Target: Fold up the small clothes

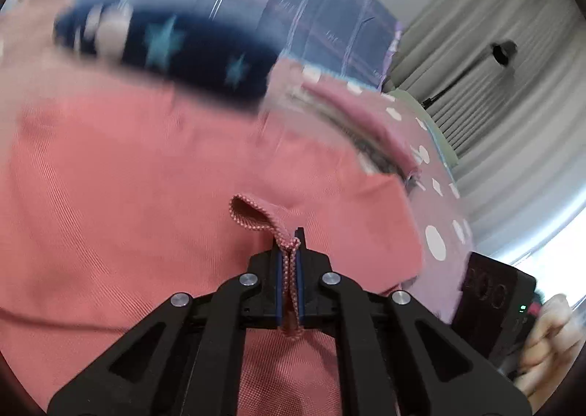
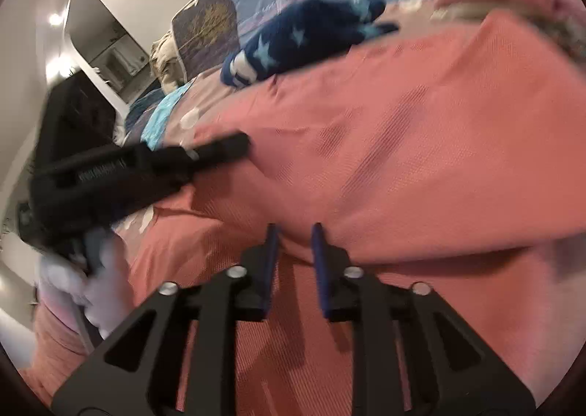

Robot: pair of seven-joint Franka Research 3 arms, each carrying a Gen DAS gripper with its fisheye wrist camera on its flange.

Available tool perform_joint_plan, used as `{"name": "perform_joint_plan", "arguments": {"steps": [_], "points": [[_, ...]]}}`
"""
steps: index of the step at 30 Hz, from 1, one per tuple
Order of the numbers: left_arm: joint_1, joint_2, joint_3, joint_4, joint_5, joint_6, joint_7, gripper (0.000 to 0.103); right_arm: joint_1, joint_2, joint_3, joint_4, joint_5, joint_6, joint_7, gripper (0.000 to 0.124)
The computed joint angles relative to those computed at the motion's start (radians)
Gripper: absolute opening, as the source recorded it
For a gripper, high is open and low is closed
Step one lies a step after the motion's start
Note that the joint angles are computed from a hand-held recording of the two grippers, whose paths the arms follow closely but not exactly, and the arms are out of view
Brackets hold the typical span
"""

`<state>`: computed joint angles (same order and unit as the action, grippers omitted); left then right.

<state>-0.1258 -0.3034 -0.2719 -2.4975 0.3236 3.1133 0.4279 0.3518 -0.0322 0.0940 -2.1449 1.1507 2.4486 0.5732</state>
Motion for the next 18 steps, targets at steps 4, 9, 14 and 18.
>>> {"name": "perform_joint_plan", "arguments": {"steps": [4,9,14,18], "points": [[0.067,-0.137,-0.043,0.026,0.088,-0.139,0.012,0.005,-0.012,-0.100,-0.022,-0.065,0.029,0.045,-0.107,0.041],[0.118,-0.275,-0.064,0.001,0.178,-0.408,0.027,0.005,-0.033,-0.054,-0.031,-0.081,-0.151,0.121,0.077,0.037],[0.090,-0.274,-0.006,-0.078,0.177,-0.535,0.017,0.013,-0.048,-0.032,-0.040,-0.076,-0.059,0.082,0.041,0.036],[0.106,-0.278,-0.039,-0.089,0.229,-0.647,-0.079,0.029,-0.028,-0.049,-0.019,-0.100,-0.102,0.154,0.035,0.043]]}}
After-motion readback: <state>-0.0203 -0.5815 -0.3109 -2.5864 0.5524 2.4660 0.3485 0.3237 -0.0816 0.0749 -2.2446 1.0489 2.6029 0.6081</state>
